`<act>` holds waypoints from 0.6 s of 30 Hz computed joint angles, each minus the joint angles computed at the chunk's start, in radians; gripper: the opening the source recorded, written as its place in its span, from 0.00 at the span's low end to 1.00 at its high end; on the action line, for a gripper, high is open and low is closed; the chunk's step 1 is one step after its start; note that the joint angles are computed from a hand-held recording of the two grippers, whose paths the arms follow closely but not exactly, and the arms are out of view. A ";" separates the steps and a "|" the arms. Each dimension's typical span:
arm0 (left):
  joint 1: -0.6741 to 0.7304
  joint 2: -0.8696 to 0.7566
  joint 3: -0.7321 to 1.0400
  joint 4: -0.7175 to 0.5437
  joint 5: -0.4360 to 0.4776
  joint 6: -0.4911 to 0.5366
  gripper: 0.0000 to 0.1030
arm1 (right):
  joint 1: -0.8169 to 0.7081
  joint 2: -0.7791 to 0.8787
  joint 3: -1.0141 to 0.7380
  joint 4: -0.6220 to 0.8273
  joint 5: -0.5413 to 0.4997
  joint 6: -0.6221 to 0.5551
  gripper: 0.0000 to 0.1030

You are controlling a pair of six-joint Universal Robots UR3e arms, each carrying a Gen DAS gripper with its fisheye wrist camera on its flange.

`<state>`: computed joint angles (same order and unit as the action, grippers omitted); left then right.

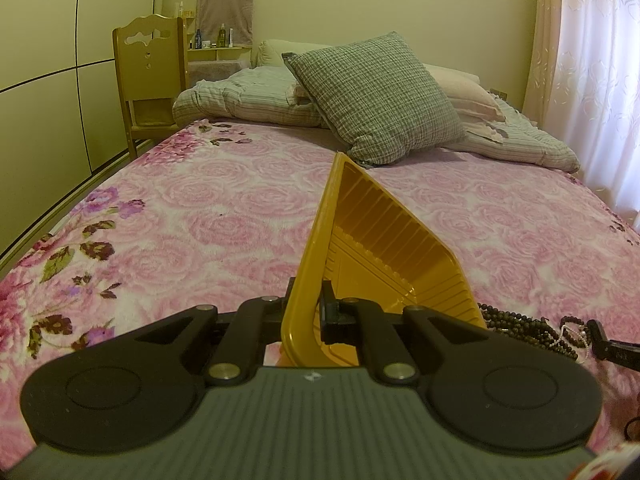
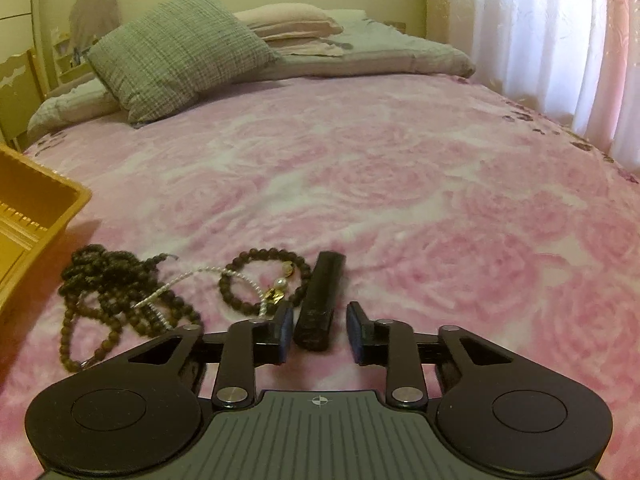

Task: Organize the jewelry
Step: 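Grasp the black cylindrical case with the right gripper, then move the black case over the tray and open the right gripper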

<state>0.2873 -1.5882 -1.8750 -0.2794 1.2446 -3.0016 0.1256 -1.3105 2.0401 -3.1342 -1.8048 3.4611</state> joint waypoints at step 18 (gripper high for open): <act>0.000 0.000 0.000 -0.001 -0.001 0.000 0.07 | 0.090 -0.041 -0.099 -0.032 0.046 -0.025 0.19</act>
